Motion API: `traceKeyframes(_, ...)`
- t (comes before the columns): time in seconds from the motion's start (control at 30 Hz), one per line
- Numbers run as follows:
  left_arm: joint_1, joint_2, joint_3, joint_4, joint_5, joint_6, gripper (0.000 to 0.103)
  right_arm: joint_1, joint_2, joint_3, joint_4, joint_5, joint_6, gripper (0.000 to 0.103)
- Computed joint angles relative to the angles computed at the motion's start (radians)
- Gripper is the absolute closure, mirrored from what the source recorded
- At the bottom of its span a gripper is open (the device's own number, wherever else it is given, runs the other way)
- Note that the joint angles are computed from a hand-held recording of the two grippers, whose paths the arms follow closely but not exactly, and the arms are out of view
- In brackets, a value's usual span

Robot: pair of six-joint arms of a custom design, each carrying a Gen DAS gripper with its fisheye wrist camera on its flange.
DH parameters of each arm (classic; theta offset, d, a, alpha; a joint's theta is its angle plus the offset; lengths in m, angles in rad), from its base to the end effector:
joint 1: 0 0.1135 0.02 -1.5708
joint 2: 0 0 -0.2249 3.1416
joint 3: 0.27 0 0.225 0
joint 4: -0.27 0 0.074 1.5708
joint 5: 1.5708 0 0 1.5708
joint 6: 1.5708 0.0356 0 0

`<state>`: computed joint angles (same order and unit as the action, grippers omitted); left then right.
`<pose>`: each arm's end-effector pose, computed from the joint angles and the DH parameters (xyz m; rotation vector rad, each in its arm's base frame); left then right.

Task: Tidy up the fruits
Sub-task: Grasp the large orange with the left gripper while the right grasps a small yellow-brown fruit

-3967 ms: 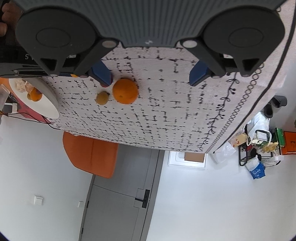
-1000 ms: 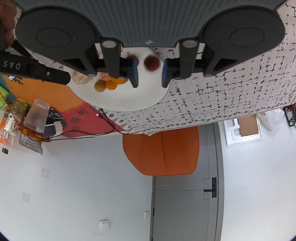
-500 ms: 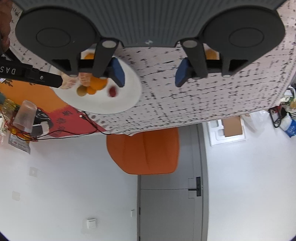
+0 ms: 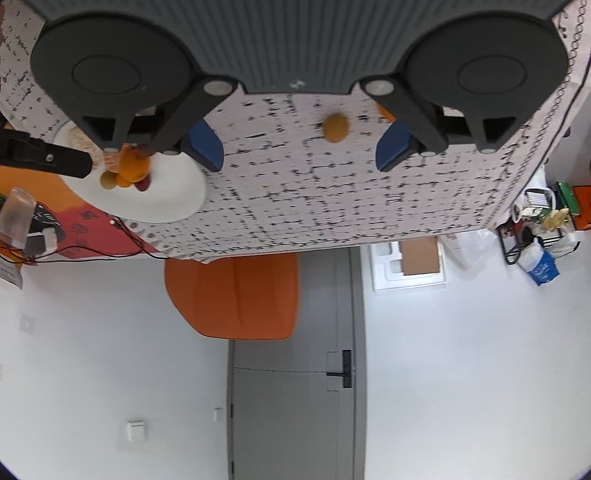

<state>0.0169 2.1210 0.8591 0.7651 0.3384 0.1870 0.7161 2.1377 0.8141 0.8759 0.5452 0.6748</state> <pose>0.3554 -0.0058 0.0656 0.3789 2.0089 -0.2224 0.2733 0.2133 0.0624 0.3008 1.9446 0.3652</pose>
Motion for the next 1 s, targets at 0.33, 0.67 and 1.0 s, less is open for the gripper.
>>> traceKeyframes(0.33,0.093,0.046,0.033,0.005,0.03,-0.027,0.012,0.058,0.043,0.146,-0.102,0.049,-0.068,0.0)
traceKeyframes(0.67,0.156,0.134,0.113,-0.036,0.051,-0.034,0.012,0.072,0.106,0.293,-0.237,0.04,-0.067,0.0)
traceKeyframes(1.0,0.183,0.216,0.181,-0.05,0.066,-0.046,0.012,0.076,0.179,0.435,-0.319,-0.012,-0.115,0.0)
